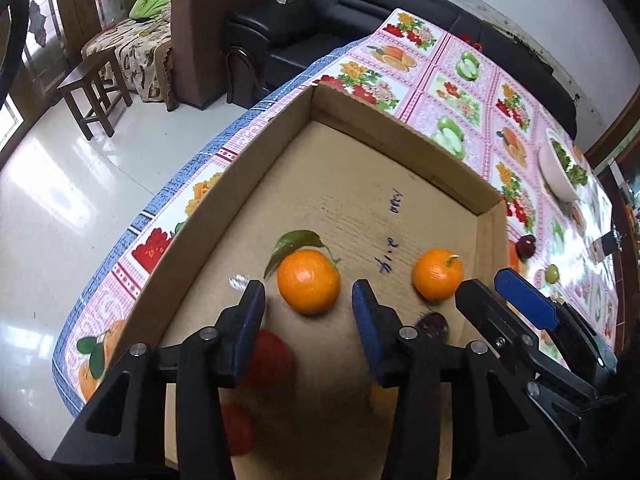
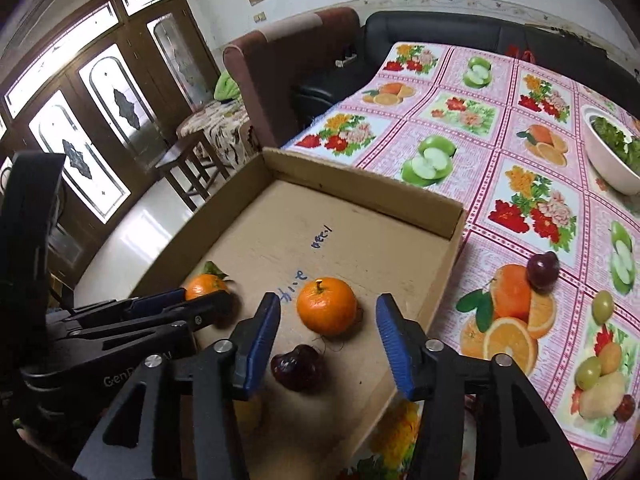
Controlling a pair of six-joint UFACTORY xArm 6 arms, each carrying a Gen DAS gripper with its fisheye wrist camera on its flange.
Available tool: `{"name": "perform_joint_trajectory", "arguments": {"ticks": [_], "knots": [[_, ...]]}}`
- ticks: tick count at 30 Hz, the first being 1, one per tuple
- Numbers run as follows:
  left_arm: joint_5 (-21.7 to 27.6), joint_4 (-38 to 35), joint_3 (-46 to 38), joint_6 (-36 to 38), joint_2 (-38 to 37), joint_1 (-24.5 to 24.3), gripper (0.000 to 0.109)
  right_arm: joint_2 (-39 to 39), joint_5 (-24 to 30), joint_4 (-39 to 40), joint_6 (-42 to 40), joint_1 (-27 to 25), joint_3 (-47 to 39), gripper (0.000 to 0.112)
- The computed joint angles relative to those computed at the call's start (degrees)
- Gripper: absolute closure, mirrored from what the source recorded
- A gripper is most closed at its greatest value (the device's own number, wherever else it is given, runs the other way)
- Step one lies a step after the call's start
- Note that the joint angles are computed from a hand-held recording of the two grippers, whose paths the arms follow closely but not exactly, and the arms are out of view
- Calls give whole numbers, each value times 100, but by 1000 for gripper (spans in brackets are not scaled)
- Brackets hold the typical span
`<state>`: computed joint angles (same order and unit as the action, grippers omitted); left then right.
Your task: Organize fruits
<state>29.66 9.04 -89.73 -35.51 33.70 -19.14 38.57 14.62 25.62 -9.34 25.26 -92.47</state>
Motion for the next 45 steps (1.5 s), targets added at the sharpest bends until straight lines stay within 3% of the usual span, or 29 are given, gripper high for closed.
{"name": "perform_joint_trajectory", "arguments": {"ticks": [11, 23, 28, 32, 40, 45], "knots": [[-462, 31, 624, -43, -525, -294, 64, -1140, -655, 1589, -1334, 50, 1478, 60], [-771, -625, 924, 670, -755, -877, 64, -2529, -1676, 3273, -2531, -131, 3338, 50], [-785, -999, 869, 1104, -706, -1166, 64, -2940, -1953, 4336, -3342, -335, 3856, 50], [-686, -1171, 787, 1347, -639, -1357, 64, -3153, -2033, 5513, -4285, -537, 4069, 50], [-477, -1371, 532, 1592, -455, -1575, 64, -3347, -2097, 8612, -7232, -931, 3995, 49], [-380, -1471, 384, 1678, -344, -1627, 64, -3358, -2114, 9478, -8097, -1088, 3948, 49]]}}
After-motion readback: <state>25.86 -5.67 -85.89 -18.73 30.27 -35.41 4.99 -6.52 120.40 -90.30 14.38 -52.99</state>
